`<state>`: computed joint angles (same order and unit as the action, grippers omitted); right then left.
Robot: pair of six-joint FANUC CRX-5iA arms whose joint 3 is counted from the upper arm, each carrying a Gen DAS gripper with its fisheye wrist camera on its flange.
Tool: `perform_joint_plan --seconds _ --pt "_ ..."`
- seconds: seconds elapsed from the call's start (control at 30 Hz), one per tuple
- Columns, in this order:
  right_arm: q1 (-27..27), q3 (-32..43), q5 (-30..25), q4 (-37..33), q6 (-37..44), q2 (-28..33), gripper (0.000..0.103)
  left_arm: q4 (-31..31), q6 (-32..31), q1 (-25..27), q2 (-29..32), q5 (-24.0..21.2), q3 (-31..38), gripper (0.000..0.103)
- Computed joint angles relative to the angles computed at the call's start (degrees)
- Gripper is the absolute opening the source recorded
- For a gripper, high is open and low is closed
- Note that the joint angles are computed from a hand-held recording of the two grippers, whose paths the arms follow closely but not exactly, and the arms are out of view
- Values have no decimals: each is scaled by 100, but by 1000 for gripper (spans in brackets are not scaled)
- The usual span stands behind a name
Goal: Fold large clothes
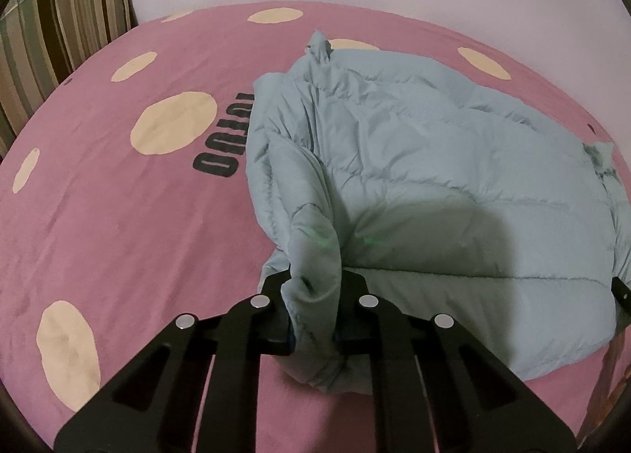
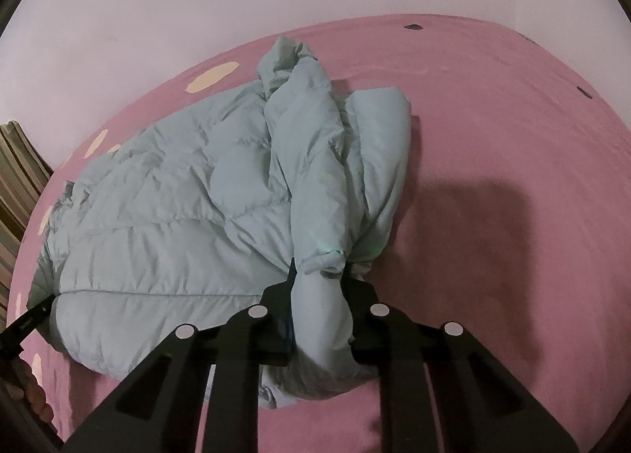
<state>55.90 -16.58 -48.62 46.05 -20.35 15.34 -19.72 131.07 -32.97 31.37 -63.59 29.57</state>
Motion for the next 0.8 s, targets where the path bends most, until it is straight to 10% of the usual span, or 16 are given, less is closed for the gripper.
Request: perform_joint_plan --seconds 0.8 --pt "224 -110 -109 9 -120 -136 16 -266 498 -213 -1090 98 -1342 11"
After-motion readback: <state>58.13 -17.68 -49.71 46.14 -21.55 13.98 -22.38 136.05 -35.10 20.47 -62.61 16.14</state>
